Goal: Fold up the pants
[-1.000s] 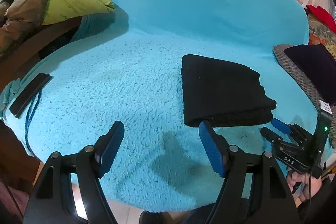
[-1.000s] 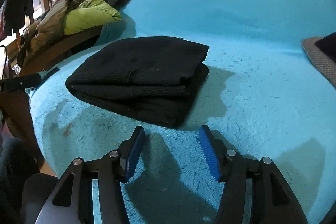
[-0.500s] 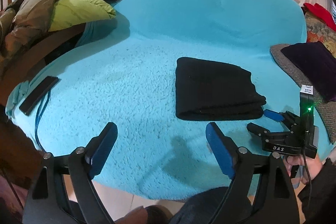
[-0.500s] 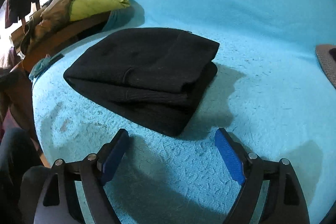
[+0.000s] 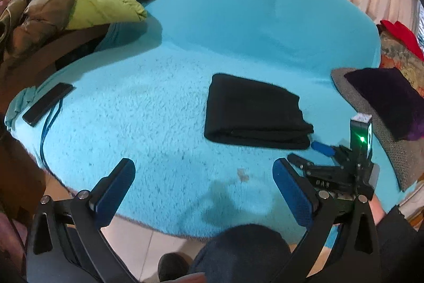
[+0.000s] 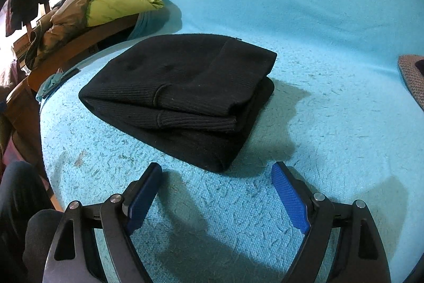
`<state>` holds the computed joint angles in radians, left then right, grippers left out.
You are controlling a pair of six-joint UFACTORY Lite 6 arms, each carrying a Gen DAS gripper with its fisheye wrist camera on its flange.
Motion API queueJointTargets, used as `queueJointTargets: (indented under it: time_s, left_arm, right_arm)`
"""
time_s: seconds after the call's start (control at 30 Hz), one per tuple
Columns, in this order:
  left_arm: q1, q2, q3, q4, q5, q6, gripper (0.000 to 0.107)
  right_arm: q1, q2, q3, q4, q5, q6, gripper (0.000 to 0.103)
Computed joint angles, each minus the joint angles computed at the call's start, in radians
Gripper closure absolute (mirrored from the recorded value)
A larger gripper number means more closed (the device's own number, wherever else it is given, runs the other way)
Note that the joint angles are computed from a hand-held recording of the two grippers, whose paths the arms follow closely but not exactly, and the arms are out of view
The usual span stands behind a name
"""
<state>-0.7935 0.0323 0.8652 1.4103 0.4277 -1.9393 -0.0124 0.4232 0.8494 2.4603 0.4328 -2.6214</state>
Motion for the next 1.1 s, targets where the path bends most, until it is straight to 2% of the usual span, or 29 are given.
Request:
queueJointTargets:
  time_s: [0.3, 1.1]
  left_arm:
    - [-0.033, 0.027, 0.020, -0.105, 0.019, 0.101, 0.004]
    - [-0.007, 0.051, 0.012, -0.094, -0.020, 0.102, 0.004]
  right_arm:
    - [-0.016, 0.011, 0.012, -0.058, 0.010, 0.058, 0.017]
    - [-0.026, 0.006, 0.008, -0.093, 0.022, 0.106, 0.017]
